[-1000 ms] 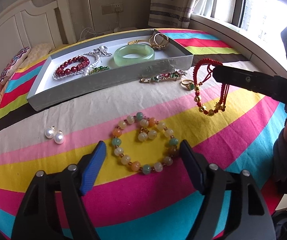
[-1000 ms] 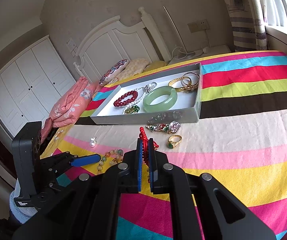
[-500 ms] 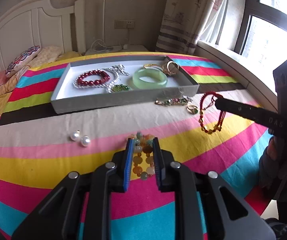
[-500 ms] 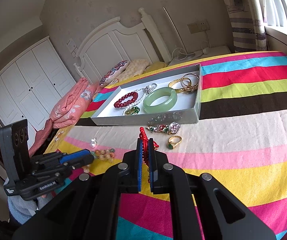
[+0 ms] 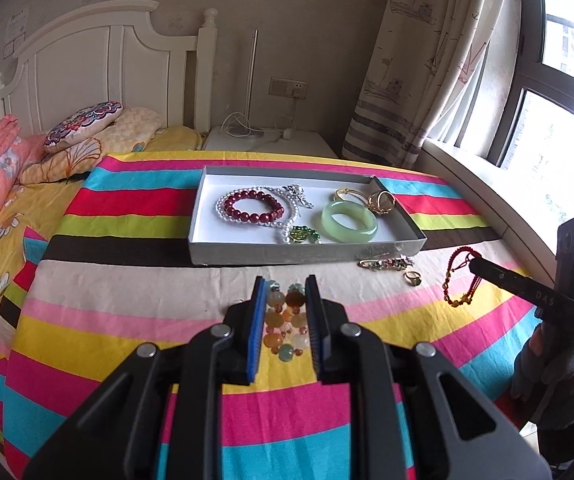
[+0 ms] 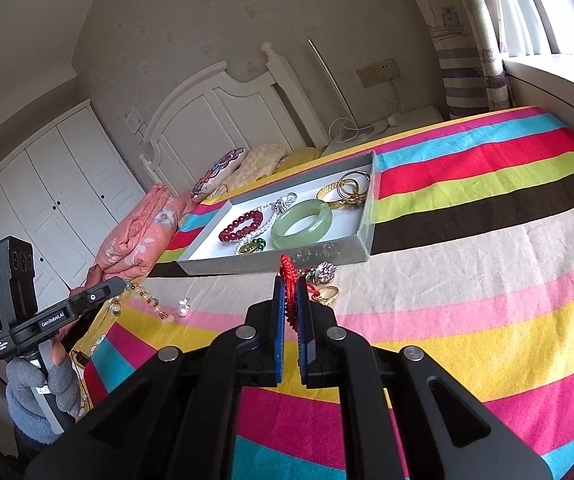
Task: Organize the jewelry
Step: 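Carry both bracelets over the tray and open both tools to drop them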
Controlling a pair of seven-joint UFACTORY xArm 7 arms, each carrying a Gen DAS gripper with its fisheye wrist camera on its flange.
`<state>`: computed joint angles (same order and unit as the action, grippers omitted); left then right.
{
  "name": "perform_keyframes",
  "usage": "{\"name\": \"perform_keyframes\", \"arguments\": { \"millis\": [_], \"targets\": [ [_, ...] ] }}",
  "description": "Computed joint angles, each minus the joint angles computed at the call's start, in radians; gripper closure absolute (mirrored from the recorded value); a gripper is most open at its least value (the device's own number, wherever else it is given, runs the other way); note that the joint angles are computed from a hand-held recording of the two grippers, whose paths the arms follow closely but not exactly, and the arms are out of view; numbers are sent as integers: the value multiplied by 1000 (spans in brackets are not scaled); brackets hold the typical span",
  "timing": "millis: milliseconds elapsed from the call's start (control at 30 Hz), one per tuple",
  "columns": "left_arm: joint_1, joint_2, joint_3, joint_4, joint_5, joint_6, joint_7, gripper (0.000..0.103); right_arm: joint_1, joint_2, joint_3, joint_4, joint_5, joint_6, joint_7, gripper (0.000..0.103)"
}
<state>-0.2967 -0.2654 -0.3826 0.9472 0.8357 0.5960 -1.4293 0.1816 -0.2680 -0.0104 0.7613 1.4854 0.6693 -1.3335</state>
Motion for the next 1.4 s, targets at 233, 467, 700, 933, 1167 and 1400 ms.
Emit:
{"name": "perform_keyframes", "arguments": {
  "millis": [233, 467, 700, 933, 1167, 1400],
  "targets": [
    [1, 35, 16, 50, -9, -14, 54, 84, 24, 8, 24, 31, -49, -10, 32, 97],
    [-47, 152, 35, 176, 39, 79, 101, 84, 60, 28, 43, 76, -105, -41, 79, 97],
    [-118, 226, 95, 252, 85, 116, 128, 84, 85, 84, 60, 153, -135, -69, 119, 97],
    [-157, 282, 136, 323, 113, 145, 156, 84, 88, 200, 88, 288, -200, -73, 206, 97],
    [-173, 365, 191, 412, 91, 152, 220, 84, 66, 339, 131, 441, -304, -108, 332, 97],
    [-172, 454, 256, 512, 31, 100, 232, 84, 44, 489, 176, 613, -483, -187, 537, 97]
  ]
}}
